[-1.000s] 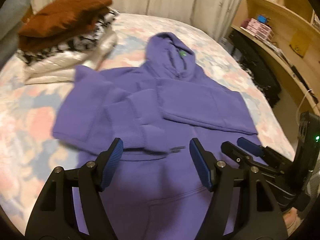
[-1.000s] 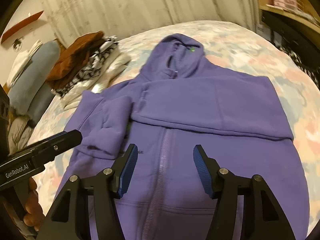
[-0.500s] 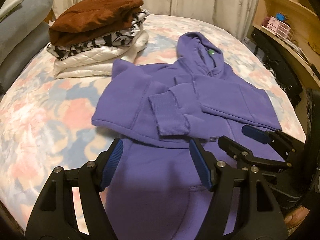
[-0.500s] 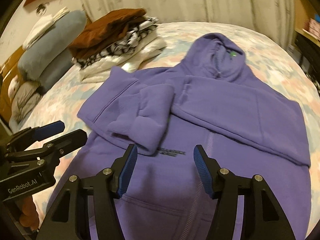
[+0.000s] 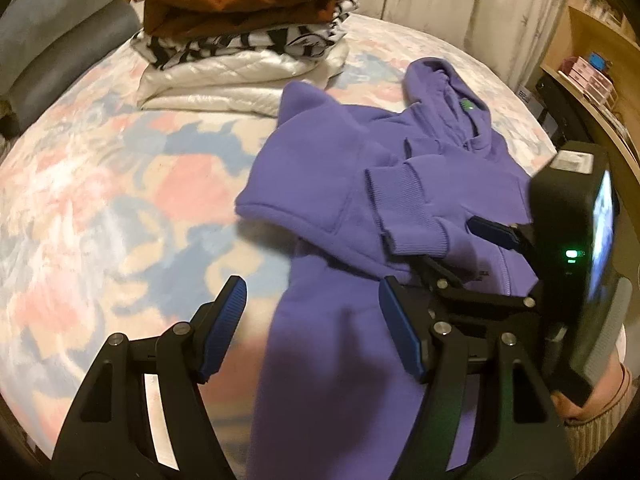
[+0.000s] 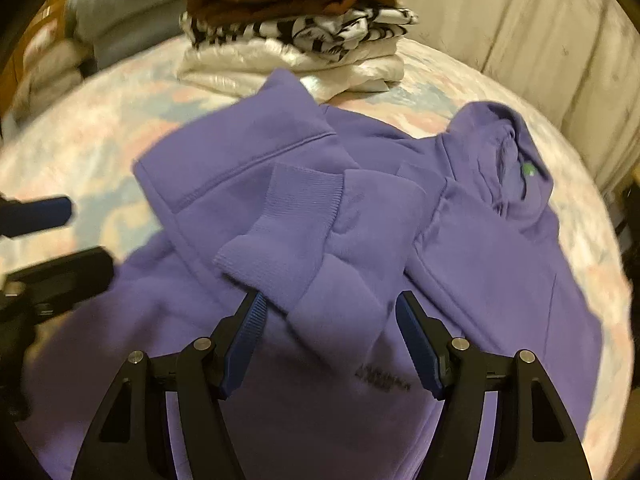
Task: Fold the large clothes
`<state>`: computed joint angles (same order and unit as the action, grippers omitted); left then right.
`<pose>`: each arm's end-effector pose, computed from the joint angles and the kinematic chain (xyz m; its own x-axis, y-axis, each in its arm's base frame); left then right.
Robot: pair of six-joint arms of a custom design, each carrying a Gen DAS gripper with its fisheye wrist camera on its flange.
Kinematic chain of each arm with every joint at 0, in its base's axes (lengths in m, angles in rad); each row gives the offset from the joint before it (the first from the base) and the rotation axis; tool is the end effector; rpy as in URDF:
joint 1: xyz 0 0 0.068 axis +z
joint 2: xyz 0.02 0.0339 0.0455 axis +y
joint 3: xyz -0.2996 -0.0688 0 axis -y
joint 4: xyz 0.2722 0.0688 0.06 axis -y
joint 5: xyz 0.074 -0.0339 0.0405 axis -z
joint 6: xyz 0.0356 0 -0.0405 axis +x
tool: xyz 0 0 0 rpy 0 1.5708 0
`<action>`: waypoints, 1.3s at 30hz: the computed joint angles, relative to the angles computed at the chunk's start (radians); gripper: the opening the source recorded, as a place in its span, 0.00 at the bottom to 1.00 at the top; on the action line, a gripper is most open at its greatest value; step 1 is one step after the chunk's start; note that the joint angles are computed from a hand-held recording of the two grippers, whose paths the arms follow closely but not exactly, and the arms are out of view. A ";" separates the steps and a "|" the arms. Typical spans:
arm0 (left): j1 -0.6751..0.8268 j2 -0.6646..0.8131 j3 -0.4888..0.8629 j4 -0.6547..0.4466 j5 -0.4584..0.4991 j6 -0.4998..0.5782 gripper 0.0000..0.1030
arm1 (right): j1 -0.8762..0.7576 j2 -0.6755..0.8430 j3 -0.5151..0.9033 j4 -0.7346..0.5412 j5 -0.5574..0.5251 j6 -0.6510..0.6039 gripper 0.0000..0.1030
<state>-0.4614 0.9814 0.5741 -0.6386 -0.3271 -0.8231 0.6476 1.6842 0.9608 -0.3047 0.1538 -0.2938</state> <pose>0.1673 -0.0704 0.2166 -0.7303 -0.4124 -0.5446 -0.3796 0.9078 -0.1784 0.2856 0.2092 0.1825 -0.4993 -0.7365 -0.4563 -0.7080 0.6504 -0.2751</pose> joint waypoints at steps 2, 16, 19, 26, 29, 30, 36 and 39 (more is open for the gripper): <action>0.015 -0.007 -0.009 0.003 0.012 0.002 0.64 | 0.001 0.039 0.037 -0.012 -0.005 -0.008 0.24; -0.041 -0.006 0.008 0.003 -0.027 -0.012 0.64 | -0.482 -0.180 0.127 0.043 -0.357 0.257 0.14; -0.029 0.017 0.015 0.015 0.000 0.008 0.64 | -0.572 -0.058 0.172 -0.064 -0.339 0.224 0.19; 0.170 0.149 0.078 0.112 0.167 0.209 0.64 | -0.743 0.149 0.274 -0.205 -0.460 0.152 0.52; 0.297 0.272 0.141 0.187 0.265 0.306 0.64 | -0.762 0.216 0.371 -0.232 -0.546 0.163 0.73; 0.341 0.322 0.165 0.214 0.304 0.334 0.64 | -0.767 0.238 0.407 -0.246 -0.565 0.163 0.76; 0.517 0.620 0.315 0.323 0.476 0.408 0.64 | -0.720 0.539 0.826 -0.433 -0.572 0.205 0.78; 0.551 0.728 0.372 0.365 0.508 0.421 0.64 | -0.697 0.668 0.962 -0.470 -0.563 0.222 0.76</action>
<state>0.0895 1.7098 0.9459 -0.2739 0.1805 -0.4020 -0.0496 2.3518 1.9223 -0.7745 -0.4088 -0.0719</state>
